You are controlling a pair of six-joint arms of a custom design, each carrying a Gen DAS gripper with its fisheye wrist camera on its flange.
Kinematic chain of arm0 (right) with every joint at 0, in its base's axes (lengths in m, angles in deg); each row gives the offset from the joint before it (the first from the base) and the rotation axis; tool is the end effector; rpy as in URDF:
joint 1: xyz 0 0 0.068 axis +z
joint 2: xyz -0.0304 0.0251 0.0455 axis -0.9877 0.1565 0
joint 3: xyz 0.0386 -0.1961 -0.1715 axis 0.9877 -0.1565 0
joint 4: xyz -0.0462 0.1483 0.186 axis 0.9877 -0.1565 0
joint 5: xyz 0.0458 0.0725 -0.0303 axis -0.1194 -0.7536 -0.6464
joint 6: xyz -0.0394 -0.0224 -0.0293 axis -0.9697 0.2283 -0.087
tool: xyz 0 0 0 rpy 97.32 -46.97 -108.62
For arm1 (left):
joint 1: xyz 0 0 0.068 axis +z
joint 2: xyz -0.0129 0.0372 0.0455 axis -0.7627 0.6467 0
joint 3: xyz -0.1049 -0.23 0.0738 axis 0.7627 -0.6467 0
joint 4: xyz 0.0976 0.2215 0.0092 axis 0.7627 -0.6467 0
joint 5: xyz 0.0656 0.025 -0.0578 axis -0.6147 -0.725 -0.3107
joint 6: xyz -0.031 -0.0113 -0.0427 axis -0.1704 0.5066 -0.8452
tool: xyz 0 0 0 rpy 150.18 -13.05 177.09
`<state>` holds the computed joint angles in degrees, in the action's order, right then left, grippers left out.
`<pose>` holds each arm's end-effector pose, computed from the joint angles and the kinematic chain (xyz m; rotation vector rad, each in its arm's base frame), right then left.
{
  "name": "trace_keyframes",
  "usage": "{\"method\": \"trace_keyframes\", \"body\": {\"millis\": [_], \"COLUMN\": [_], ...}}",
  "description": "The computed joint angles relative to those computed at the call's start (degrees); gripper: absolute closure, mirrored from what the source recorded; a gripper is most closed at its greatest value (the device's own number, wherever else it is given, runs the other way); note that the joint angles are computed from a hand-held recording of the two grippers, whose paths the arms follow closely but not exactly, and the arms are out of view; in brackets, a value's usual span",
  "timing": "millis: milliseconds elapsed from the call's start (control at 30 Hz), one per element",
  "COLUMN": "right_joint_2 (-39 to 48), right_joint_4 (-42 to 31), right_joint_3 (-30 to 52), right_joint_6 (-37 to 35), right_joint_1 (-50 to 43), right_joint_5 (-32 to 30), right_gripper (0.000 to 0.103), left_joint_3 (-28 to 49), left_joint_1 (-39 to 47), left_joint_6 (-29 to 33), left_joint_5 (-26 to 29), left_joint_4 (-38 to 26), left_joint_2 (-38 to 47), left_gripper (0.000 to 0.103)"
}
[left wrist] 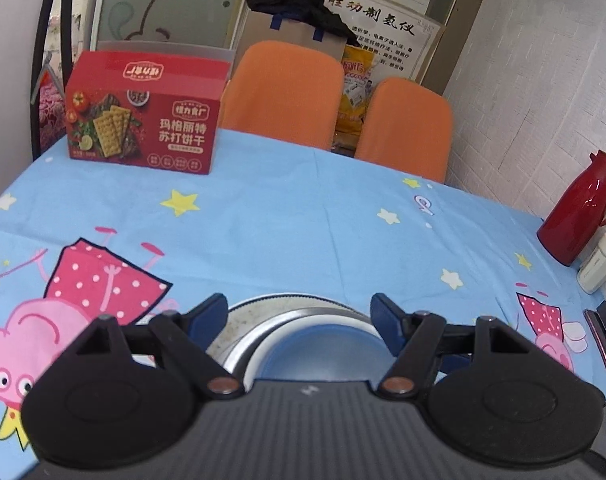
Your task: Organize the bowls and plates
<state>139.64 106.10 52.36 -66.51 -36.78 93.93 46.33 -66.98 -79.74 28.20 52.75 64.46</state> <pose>0.2467 0.2311 0.1794 -0.3184 2.1151 0.4891 0.2791 -0.0873 0.2349 -0.0286 2.2464 -0.3666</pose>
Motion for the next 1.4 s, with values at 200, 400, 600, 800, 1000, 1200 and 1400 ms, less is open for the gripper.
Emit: {"method": "trace_keyframes", "body": {"millis": [200,400,600,800,1000,1200,1400], "right_joint_2": [-7.43,-17.52,-26.30,-30.06,-34.10,-32.73,-29.32], "right_joint_4": [2.88,1.95,-3.32,-8.59,-16.26,-20.66,-21.98], "right_joint_3": [-8.65,-20.50,-29.76,-34.46,-36.82,-35.49,-33.69], "right_joint_6": [0.03,4.55,14.58,24.37,34.88,39.78,41.74], "right_joint_1": [1.41,3.92,9.30,18.58,28.75,31.93,32.91], "right_joint_5": [8.19,21.55,29.91,37.71,44.45,47.77,48.60], "right_gripper": [0.000,0.000,0.000,0.000,0.000,0.000,0.000], "left_joint_3": [-5.41,-12.48,-17.87,-20.85,-19.86,-19.42,-21.15], "left_joint_1": [-7.47,-20.23,-35.01,-48.19,-60.07,-63.84,-64.19], "left_joint_6": [-3.80,-9.10,-15.16,-23.58,-33.84,-36.25,-38.18], "left_joint_5": [-6.45,-18.35,-29.13,-38.73,-49.18,-52.04,-51.65], "left_joint_4": [-0.37,-0.08,-1.63,-5.02,-13.46,-14.89,-14.53], "left_joint_2": [-6.30,-12.51,-15.15,-14.71,-13.76,-12.09,-13.12], "left_gripper": [0.033,0.033,0.032,0.032,0.032,0.032,0.032]}}
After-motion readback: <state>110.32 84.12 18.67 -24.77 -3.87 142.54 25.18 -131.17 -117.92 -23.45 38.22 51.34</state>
